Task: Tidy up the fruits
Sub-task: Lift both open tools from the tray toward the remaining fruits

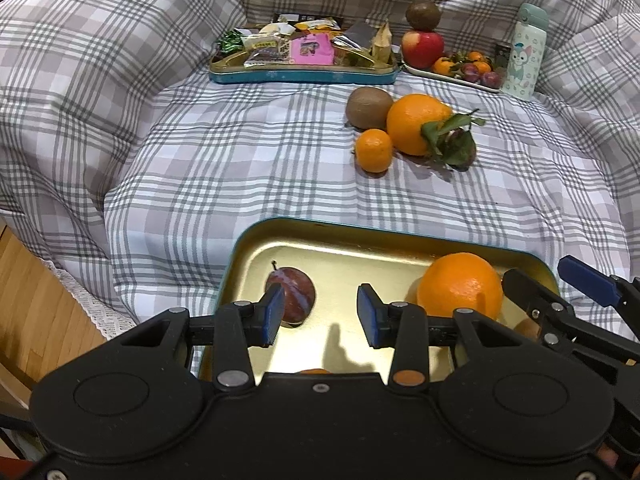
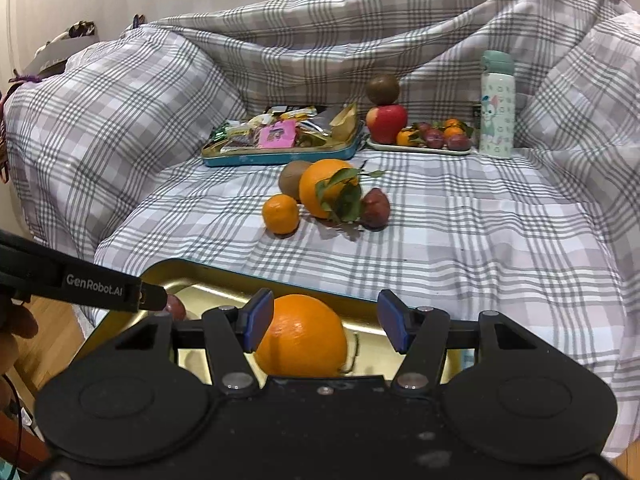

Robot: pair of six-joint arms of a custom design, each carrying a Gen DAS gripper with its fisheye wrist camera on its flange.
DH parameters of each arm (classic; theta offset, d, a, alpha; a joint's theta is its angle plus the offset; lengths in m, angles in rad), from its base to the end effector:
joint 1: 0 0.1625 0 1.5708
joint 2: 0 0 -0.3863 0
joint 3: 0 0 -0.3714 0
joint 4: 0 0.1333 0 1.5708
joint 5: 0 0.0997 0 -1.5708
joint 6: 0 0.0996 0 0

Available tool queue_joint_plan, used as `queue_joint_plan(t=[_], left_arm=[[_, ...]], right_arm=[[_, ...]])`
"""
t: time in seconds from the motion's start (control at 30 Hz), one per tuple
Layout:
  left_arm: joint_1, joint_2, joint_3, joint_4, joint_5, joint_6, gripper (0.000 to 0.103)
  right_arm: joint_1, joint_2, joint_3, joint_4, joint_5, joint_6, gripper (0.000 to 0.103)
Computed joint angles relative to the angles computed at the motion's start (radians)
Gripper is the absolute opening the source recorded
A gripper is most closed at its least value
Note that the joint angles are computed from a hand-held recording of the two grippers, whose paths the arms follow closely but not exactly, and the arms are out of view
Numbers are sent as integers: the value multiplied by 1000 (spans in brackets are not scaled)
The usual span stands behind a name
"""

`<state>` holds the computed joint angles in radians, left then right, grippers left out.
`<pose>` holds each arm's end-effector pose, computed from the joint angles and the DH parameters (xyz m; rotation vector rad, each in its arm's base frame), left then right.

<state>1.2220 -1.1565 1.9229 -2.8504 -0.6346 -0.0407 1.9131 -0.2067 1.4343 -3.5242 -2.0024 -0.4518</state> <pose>0.0165 -0.5794 0.2560 0.0492 2.2185 -0.7815 0.3004 -0.5699 -0.1095 0.7833 -2.4119 0.9278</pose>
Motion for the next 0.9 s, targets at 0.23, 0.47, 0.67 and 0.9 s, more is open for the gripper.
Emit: queue_joint_plan(t=[0.23, 0.47, 0.67, 0.9], left_arm=[[-12, 4, 10, 17, -4, -5, 48], [-25, 0, 28, 45, -1, -32, 48], [-36, -10, 46, 65, -5, -61, 48], [-53, -22, 80, 46, 8, -73, 48]], right_arm=[[-5, -25, 43, -41, -22, 22, 61], [-3, -44, 78, -71, -41, 26, 61], [0, -62, 104, -69, -56, 40, 61], [12, -82, 132, -62, -89, 67, 61]])
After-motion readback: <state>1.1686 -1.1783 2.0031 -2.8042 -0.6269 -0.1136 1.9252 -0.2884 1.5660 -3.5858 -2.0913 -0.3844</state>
